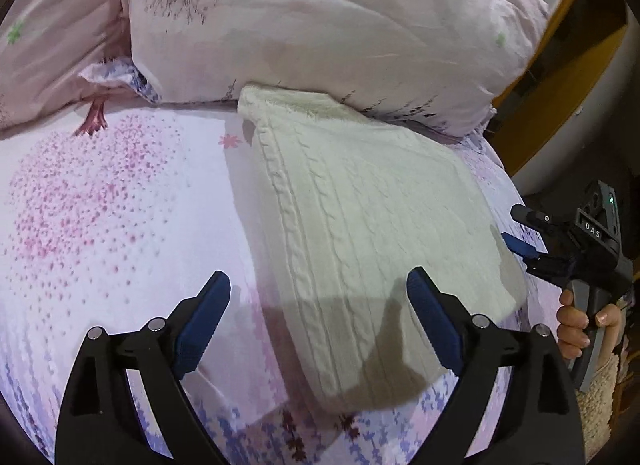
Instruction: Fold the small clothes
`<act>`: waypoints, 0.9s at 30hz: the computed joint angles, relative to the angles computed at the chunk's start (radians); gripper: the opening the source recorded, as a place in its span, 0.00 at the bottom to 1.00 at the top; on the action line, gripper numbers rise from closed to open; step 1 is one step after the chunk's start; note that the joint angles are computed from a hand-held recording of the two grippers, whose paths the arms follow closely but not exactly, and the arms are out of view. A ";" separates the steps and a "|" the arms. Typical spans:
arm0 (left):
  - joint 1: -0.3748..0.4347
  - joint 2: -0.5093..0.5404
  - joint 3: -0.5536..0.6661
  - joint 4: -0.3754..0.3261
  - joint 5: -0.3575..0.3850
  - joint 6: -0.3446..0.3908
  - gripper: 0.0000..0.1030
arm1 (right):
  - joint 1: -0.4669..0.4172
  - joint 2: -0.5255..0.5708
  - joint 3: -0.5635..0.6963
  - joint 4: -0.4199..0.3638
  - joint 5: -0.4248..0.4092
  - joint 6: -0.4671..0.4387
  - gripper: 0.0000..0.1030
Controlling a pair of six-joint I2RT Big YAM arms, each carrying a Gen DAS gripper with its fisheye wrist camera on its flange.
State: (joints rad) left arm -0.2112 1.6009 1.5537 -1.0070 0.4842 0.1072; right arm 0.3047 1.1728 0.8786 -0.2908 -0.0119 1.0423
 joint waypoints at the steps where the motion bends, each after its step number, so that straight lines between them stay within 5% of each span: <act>1: -0.005 0.015 0.016 -0.008 0.000 -0.008 0.89 | -0.014 0.016 0.009 0.000 -0.016 0.002 0.63; 16: -0.021 0.147 0.139 -0.042 0.123 -0.093 0.89 | -0.023 0.154 0.108 0.011 -0.123 -0.083 0.63; 27: -0.028 0.197 0.187 -0.039 0.207 -0.162 0.86 | -0.022 0.196 0.131 0.054 -0.188 -0.116 0.54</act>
